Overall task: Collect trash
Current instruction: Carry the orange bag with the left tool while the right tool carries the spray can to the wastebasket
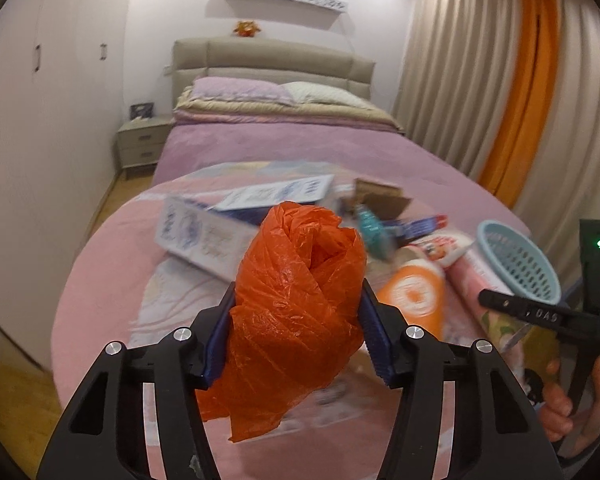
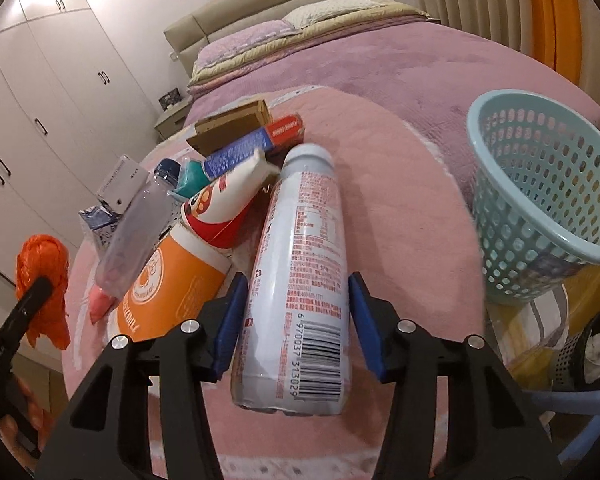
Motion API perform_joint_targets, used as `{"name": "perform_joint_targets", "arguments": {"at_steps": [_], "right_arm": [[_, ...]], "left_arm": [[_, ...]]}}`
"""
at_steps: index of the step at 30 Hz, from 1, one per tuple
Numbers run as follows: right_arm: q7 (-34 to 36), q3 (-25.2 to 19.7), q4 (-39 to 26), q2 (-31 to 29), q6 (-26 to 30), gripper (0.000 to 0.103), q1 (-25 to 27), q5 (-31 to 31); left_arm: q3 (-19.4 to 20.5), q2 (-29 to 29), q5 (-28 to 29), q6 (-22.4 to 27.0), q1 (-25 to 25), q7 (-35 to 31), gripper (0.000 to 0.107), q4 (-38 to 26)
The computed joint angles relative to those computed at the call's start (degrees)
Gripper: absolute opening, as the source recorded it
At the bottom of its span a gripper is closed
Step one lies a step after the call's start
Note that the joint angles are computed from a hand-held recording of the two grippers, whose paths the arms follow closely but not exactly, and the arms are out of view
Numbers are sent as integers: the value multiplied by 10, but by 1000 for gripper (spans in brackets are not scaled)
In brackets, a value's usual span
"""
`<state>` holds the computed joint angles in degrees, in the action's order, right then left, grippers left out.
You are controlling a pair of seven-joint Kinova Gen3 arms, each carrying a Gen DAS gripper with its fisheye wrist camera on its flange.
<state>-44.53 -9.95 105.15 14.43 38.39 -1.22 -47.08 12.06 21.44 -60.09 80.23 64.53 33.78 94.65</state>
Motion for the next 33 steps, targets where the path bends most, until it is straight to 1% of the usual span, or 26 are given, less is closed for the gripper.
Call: {"name": "perform_joint_targets", "arguments": {"at_steps": [3, 5, 8, 12, 15, 18, 21, 23, 25, 26, 27, 28, 29, 31, 32, 33], "right_arm": [[33, 2, 3, -7, 19, 47, 25, -27], [48, 9, -4, -7, 38, 47, 36, -41], [71, 17, -6, -8, 62, 47, 49, -64], [95, 29, -10, -10, 87, 47, 65, -91], [113, 39, -14, -14, 100, 47, 77, -114], [128, 51, -19, -17, 105, 47, 91, -136], [138, 62, -28, -16, 102, 47, 104, -152], [136, 69, -42, -8, 106, 47, 116, -158], [113, 74, -77, 18, 133, 47, 137, -155], [102, 78, -89, 26, 137, 47, 141, -152], [88, 81, -101, 35, 132, 47, 145, -147], [75, 82, -109, 42, 117, 47, 148, -138], [65, 80, -116, 47, 108, 47, 152, -130], [30, 83, -138, 65, 85, 47, 152, -99], [15, 83, -146, 72, 75, 47, 150, -84], [-5, 86, -158, 80, 63, 47, 145, -63]], "left_arm": [[-1, 8, -19, -15, -2, -19, 55, -18], [-5, 17, -29, -31, -8, -47, 55, -38], [-14, 32, -34, -49, -8, -80, 55, -64], [-31, 50, -39, -87, -12, -122, 55, -99], [-44, 62, -34, -107, -13, -162, 55, -129], [-59, 78, -30, -129, -14, -205, 55, -166], [-73, 96, -19, -160, -22, -254, 55, -210], [-99, 107, 4, -186, -18, -288, 55, -237], [-104, 122, 25, -218, -31, -329, 55, -271], [-97, 133, 37, -221, -40, -352, 55, -294], [-79, 148, 38, -234, -60, -375, 55, -321], [-71, 160, 50, -237, -70, -399, 55, -345], [-52, 176, 52, -246, -88, -422, 55, -371], [-39, 206, 76, -253, -106, -468, 55, -423], [-39, 220, 99, -252, -110, -491, 55, -450], [-29, 237, 118, -260, -124, -515, 55, -476]]}}
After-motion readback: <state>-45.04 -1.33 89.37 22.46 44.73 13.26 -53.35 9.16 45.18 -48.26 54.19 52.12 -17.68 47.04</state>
